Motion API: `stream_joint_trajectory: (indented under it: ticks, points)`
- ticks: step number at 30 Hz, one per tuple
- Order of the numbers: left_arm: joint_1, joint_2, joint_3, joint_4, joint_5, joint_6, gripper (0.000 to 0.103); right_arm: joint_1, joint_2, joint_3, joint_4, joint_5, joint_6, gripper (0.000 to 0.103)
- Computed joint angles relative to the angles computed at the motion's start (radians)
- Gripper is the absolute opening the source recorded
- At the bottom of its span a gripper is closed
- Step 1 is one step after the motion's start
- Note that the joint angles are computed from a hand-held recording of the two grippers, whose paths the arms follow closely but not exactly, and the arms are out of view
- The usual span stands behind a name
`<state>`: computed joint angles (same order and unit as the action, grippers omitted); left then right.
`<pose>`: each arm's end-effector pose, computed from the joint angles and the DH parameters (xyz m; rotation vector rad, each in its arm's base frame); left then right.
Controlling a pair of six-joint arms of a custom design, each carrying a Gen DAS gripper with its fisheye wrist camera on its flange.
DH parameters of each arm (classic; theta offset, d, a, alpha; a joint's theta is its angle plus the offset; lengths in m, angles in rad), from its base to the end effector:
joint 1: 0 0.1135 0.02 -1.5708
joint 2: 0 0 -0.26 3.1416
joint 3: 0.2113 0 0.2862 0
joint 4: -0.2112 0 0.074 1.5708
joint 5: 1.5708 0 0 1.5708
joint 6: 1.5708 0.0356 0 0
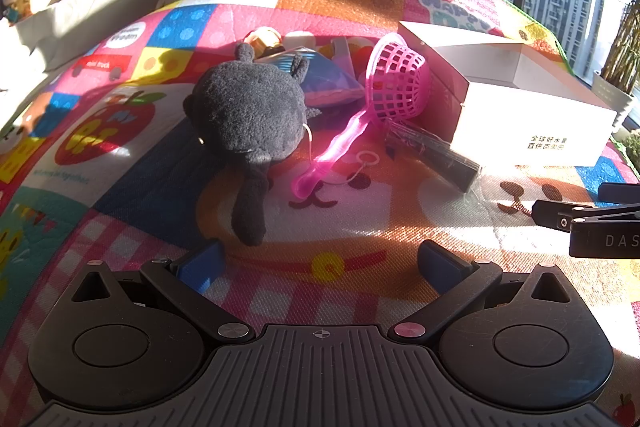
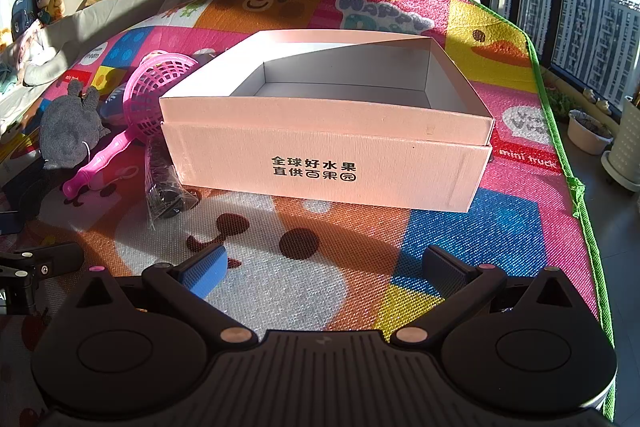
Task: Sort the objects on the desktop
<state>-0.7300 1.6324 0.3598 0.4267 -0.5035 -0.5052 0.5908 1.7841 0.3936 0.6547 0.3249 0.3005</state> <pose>0.1943 -0.1508 0.0444 0.0347 2.2856 -0.0226 0.2257 0.1377 0.0308 -0.1640 2.2560 0.0978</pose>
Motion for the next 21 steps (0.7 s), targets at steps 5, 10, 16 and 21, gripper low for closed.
stream_joint_trajectory:
  ticks: [5, 10, 16, 21]
  points:
    - [0.000, 0.001, 0.000, 0.000, 0.000, 0.000, 0.103, 0.001, 0.001, -0.001, 0.003, 0.001, 0.000, 0.103]
    - [0.002, 0.004, 0.002, 0.002, 0.000, 0.002, 0.103, 0.001, 0.002, -0.002, 0.004, 0.001, 0.001, 0.103]
    - [0.005, 0.007, 0.000, 0.005, 0.000, 0.006, 0.103, 0.001, 0.004, -0.001, 0.005, 0.000, 0.001, 0.103]
    - [0.003, 0.010, 0.004, 0.006, 0.000, 0.003, 0.103, 0.001, 0.004, -0.001, 0.005, 0.001, 0.000, 0.103]
